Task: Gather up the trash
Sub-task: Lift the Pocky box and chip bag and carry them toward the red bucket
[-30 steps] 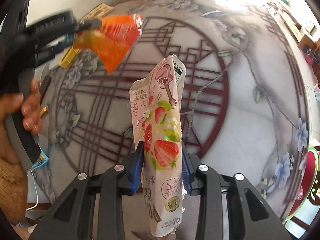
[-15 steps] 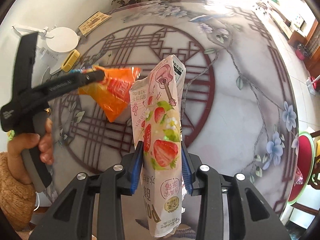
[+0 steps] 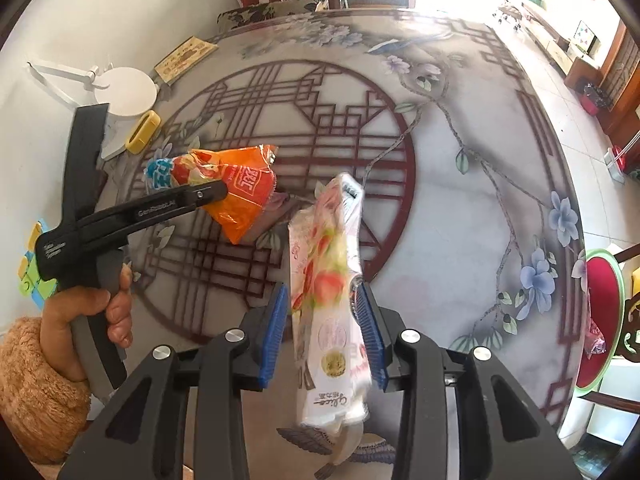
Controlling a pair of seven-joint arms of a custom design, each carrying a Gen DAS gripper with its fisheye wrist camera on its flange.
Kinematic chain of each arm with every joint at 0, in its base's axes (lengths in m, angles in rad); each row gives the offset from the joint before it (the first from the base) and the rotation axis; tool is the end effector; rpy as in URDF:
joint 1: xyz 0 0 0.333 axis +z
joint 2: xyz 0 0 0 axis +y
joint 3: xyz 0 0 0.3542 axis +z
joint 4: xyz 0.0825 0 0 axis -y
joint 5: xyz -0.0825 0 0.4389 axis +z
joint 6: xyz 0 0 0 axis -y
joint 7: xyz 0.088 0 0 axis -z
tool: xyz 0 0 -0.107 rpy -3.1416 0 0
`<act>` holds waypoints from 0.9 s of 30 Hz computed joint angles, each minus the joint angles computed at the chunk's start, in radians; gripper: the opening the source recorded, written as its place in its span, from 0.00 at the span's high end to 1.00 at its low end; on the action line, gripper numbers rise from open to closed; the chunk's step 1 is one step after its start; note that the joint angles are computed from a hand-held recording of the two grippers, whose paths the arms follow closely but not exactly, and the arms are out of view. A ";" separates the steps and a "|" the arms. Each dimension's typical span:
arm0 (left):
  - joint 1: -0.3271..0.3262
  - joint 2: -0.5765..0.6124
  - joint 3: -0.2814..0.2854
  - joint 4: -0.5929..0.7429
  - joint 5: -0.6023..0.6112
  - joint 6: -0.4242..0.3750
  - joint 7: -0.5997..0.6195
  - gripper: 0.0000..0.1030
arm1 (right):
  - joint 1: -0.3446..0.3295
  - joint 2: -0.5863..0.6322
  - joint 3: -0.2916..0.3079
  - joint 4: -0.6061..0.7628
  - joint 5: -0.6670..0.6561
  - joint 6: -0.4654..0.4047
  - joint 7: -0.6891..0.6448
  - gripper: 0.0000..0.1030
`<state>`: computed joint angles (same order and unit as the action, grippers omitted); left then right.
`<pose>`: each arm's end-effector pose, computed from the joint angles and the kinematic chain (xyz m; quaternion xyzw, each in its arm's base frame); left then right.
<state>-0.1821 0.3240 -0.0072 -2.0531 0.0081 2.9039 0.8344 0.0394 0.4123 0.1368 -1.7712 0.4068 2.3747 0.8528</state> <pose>0.6719 -0.1290 0.3346 -0.8403 0.4756 -0.2467 0.0834 0.7208 0.1231 0.3547 -0.8683 0.4530 0.0079 0.2020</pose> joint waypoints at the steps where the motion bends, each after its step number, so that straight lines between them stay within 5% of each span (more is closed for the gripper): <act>1: -0.015 -0.010 0.014 -0.005 0.020 0.010 -0.013 0.47 | -0.002 -0.004 0.002 -0.004 0.006 0.005 -0.004 0.66; 7: -0.063 -0.050 0.053 -0.004 0.125 0.038 -0.068 0.47 | -0.013 -0.028 0.009 -0.026 0.045 0.019 -0.043 0.89; 9: -0.072 -0.060 0.057 -0.002 0.153 0.042 -0.089 0.47 | -0.014 -0.029 0.006 -0.030 0.048 0.011 -0.053 0.90; 12: -0.079 -0.073 0.058 -0.003 0.188 0.039 -0.118 0.47 | -0.013 -0.015 -0.004 -0.019 0.041 -0.038 -0.043 0.82; 13: -0.086 -0.076 0.064 -0.005 0.208 0.040 -0.137 0.47 | -0.008 -0.015 -0.010 -0.026 0.036 -0.022 -0.030 0.61; 15: -0.093 -0.086 0.071 -0.012 0.247 0.044 -0.175 0.47 | -0.006 -0.011 -0.014 -0.034 0.032 0.010 -0.018 0.39; 23: -0.060 -0.121 0.027 -0.060 0.285 0.038 -0.239 0.47 | 0.030 0.045 -0.025 -0.017 -0.120 0.022 0.044 0.30; 24: -0.060 -0.126 0.026 -0.064 0.293 0.038 -0.246 0.47 | 0.031 0.053 -0.025 -0.013 -0.132 0.016 0.055 0.34; 27: -0.060 -0.136 0.028 -0.071 0.322 0.039 -0.271 0.47 | 0.032 0.072 -0.024 -0.005 -0.164 -0.014 0.079 0.69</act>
